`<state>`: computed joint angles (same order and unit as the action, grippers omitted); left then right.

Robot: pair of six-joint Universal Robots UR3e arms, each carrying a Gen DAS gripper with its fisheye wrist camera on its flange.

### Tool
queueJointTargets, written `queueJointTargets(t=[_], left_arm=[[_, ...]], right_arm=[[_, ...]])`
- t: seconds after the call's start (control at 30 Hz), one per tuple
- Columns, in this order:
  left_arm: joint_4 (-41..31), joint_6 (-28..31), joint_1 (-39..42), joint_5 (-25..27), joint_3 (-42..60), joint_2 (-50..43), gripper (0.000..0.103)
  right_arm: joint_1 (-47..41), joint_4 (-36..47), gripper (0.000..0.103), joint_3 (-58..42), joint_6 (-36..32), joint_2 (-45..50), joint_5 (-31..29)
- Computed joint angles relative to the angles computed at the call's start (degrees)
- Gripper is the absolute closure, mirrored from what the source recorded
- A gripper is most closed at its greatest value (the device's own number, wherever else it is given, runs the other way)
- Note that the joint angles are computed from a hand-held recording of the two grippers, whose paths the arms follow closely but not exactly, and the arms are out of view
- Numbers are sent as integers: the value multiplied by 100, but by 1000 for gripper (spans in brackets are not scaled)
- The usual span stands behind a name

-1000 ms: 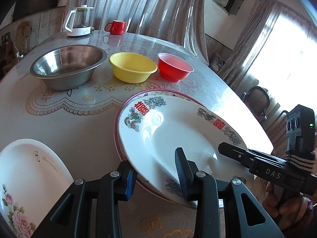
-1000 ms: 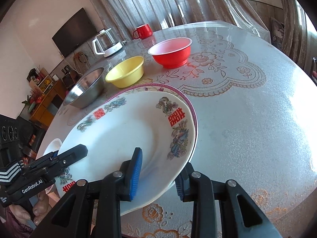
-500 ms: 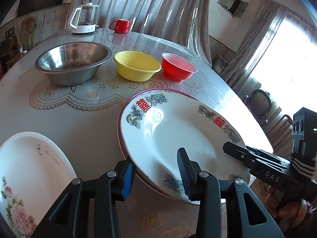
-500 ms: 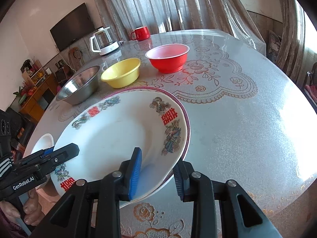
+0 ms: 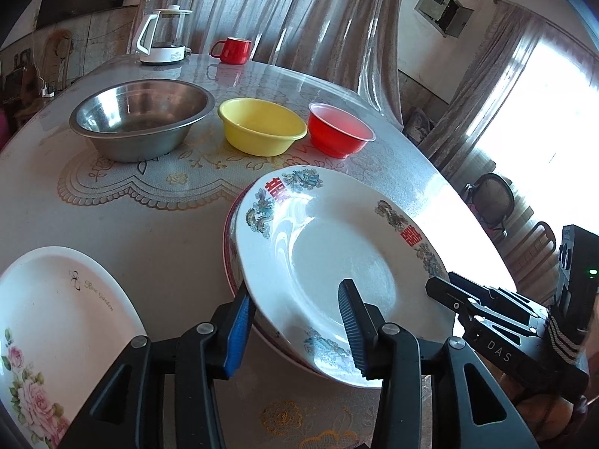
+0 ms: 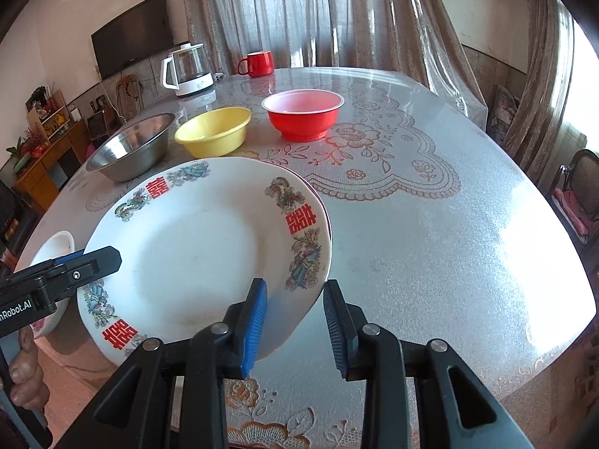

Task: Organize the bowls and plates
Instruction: 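Open both tools and withdraw from the stacked plates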

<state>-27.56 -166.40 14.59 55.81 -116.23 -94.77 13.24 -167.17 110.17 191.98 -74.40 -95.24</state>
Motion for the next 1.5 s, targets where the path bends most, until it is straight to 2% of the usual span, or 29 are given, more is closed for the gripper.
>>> queueJointTargets(t=[0.3, 0.47, 0.53, 0.7, 0.9, 0.97, 1.2, 1.5], left_arm=[[348, -120, -218, 391, 186, -248, 52], [1238, -252, -323, 867, -206, -69, 45], [1147, -167, -274, 723, -212, -27, 41], [1165, -229, -380, 947, -237, -91, 41], [1139, -178, -459, 1205, -247, -27, 41], [1081, -163, -407, 1225, -286, 54, 40], [936, -134, -190, 1170, -502, 328, 38], [762, -46, 109, 988, -770, 635, 38]], right_arm=[[166, -48, 73, -374, -74, 365, -493], [263, -353, 74, -391, -197, 524, -702], [288, -377, 74, -396, -136, 550, -738], [304, -469, 73, -318, -90, 532, -714], [411, -415, 61, -452, -86, 686, -814], [447, -435, 61, -449, -73, 698, -861], [274, -494, 60, -232, 55, 539, -492], [287, -353, 60, -258, 184, 480, -469]])
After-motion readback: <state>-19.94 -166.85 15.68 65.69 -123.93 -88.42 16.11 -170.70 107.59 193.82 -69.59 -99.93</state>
